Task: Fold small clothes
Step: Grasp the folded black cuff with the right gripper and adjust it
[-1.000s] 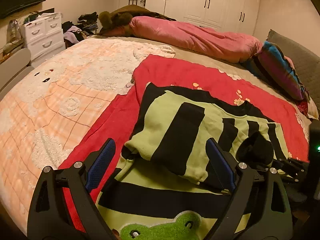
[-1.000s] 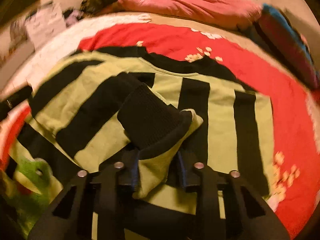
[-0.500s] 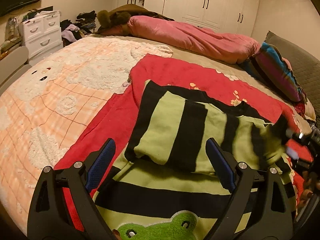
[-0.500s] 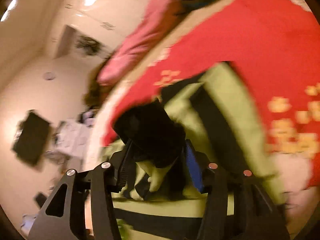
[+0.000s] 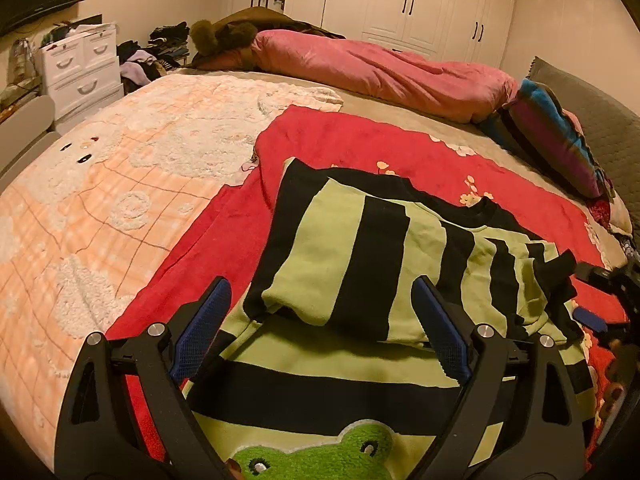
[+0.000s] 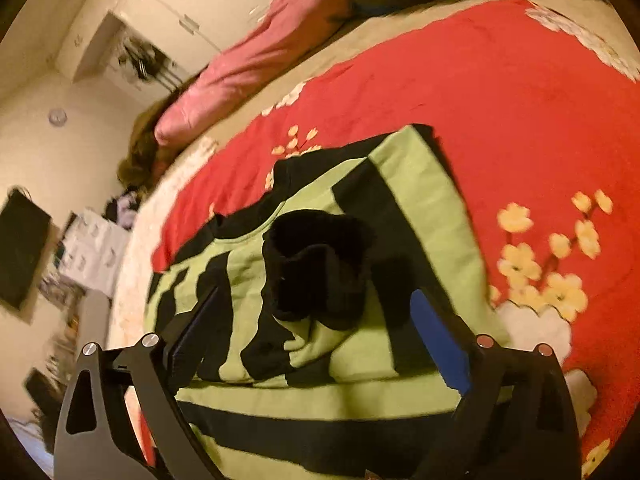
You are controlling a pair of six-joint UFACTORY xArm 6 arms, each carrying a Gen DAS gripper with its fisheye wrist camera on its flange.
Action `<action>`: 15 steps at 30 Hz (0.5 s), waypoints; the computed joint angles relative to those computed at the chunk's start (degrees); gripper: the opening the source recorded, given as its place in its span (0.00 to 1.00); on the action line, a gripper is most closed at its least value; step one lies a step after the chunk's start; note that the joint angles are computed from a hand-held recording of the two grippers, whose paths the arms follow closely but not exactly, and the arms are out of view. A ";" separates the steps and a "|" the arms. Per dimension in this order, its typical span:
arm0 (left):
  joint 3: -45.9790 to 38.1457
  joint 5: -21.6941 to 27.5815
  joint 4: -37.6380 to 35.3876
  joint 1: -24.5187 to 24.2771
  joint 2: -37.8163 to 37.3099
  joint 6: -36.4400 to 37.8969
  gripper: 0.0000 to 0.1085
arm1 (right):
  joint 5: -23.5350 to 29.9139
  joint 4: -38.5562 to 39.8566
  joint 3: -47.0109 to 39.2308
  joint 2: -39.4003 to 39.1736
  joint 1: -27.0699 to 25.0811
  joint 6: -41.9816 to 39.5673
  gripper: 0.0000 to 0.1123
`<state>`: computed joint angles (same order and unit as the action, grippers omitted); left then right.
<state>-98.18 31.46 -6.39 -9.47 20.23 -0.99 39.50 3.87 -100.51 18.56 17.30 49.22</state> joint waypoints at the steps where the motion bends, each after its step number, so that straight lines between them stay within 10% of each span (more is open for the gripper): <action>1: 0.19 -0.18 0.12 -0.09 -0.08 0.26 0.78 | 2.02 -0.67 -3.48 2.41 0.18 -0.22 0.83; 5: 0.67 -0.61 -0.11 -0.27 -0.40 1.46 0.78 | 6.07 -1.64 -9.86 7.24 0.22 -0.39 0.83; 7: 0.43 -0.68 -0.44 -0.17 -0.30 1.67 0.78 | 7.68 -1.25 -9.91 7.32 0.21 -3.23 0.35; 10: -0.65 -0.06 -1.46 0.12 0.21 1.68 0.78 | 5.63 -0.52 -8.00 5.62 0.38 -6.05 0.17; 15: 0.01 -1.84 -2.40 0.24 -0.44 2.34 0.86 | -3.71 0.65 1.01 -1.81 -1.60 -7.00 0.16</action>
